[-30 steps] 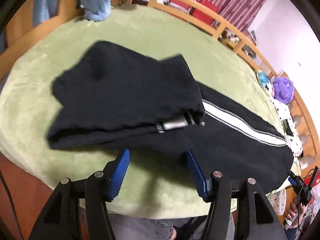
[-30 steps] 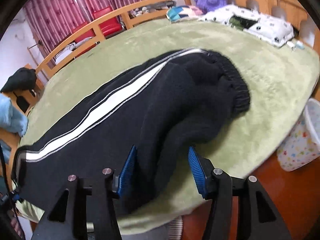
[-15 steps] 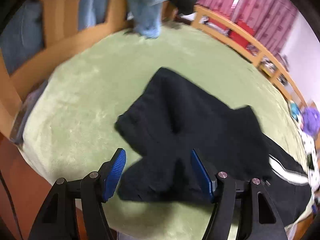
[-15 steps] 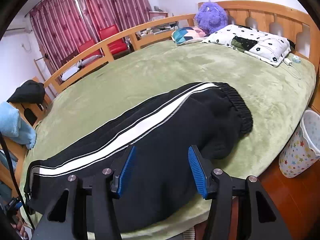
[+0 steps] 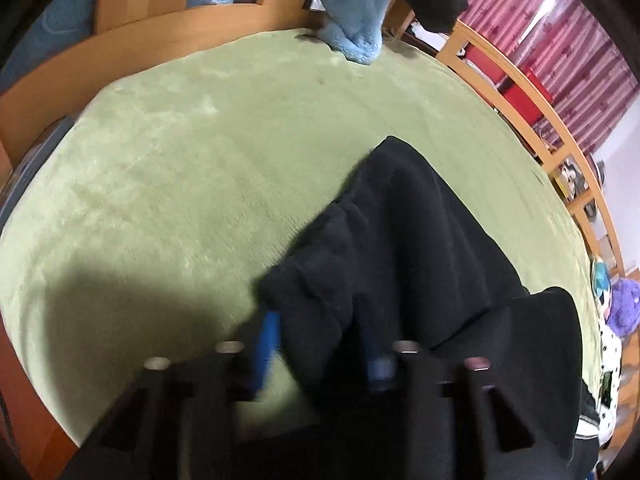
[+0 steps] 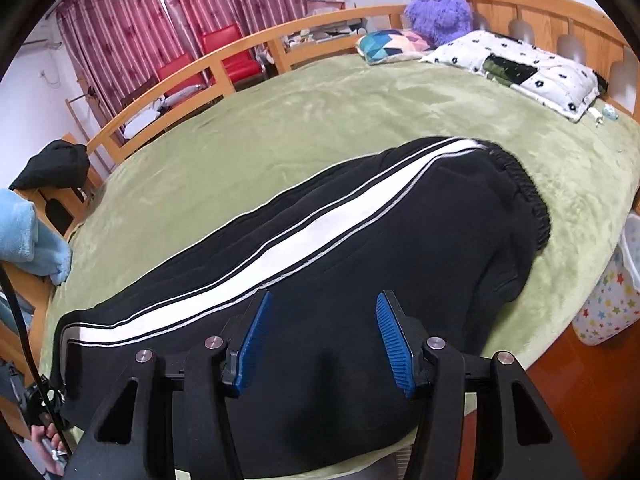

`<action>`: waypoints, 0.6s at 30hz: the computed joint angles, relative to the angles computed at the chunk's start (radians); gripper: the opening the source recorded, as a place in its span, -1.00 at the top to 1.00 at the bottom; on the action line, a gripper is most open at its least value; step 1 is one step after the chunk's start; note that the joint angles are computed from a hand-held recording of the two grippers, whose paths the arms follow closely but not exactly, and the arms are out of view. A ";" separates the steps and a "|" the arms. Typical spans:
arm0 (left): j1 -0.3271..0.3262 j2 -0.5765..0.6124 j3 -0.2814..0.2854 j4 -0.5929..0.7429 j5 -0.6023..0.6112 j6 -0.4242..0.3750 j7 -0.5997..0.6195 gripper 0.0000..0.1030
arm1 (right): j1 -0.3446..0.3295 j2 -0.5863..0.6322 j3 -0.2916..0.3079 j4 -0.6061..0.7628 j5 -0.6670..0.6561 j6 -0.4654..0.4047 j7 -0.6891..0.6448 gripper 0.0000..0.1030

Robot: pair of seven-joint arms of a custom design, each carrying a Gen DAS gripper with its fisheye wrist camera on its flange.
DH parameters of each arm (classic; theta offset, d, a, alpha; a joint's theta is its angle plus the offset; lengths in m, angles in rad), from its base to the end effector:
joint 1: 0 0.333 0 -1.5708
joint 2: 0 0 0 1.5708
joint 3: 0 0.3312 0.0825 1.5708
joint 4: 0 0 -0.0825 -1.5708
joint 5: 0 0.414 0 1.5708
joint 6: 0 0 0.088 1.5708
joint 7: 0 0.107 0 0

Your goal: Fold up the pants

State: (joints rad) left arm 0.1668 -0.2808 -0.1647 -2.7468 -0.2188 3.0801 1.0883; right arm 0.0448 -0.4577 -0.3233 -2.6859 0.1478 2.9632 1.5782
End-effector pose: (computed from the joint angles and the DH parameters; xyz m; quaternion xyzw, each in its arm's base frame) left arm 0.4428 0.0200 0.3638 -0.8626 0.4061 -0.2660 0.1419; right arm 0.4250 -0.1342 0.4462 -0.4989 0.7890 -0.2062 0.2933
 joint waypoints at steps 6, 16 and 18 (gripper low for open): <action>-0.052 -0.105 0.091 -0.067 -0.041 0.024 0.105 0.78 | 0.043 0.038 0.008 0.016 0.018 0.006 -0.018 -0.04; 0.069 -0.219 -0.053 -0.077 0.065 -0.145 0.027 -0.04 | 0.152 0.030 -0.080 0.009 0.147 0.010 -0.135 -0.04; 0.038 -0.278 -0.058 -0.095 0.089 -0.145 0.049 -0.11 | 0.160 0.030 -0.088 0.003 0.164 0.016 -0.149 -0.04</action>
